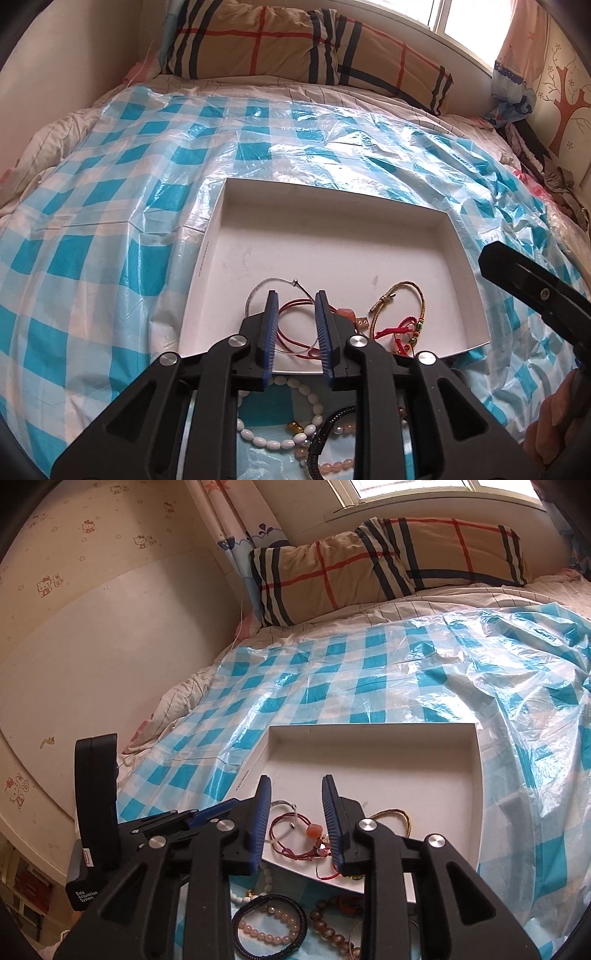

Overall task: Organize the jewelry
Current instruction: 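Lower the silver bangle into the box and open the left tool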

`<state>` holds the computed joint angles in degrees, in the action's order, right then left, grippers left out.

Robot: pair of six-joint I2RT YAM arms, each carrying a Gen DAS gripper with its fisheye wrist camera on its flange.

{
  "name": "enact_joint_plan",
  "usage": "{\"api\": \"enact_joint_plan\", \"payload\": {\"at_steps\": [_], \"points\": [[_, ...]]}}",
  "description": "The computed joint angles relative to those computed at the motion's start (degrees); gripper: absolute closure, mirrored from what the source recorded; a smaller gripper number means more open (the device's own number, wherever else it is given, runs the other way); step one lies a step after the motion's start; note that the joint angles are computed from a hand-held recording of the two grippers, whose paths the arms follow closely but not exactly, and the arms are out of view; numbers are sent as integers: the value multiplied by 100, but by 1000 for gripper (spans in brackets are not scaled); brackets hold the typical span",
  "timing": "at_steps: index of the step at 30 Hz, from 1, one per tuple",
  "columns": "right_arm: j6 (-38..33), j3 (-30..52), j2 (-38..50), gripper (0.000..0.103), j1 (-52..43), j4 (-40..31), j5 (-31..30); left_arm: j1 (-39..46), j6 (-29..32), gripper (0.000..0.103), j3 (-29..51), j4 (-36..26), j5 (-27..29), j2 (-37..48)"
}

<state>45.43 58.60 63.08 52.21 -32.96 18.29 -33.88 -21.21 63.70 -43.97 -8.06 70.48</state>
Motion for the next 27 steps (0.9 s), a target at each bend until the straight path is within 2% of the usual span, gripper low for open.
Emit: {"api": "enact_joint_plan", "payload": {"at_steps": [10, 19, 27], "points": [[841, -180, -582, 68, 859, -799, 675, -603, -183, 68, -30, -587, -724, -631], [1836, -248, -864, 68, 1758, -1530, 1290, -1201, -544, 63, 29, -1244, -1276, -1103], [2434, -319, -950, 67, 2216, -1943, 1549, -1446, -782, 59, -7, -1591, -1447, -1382]]}}
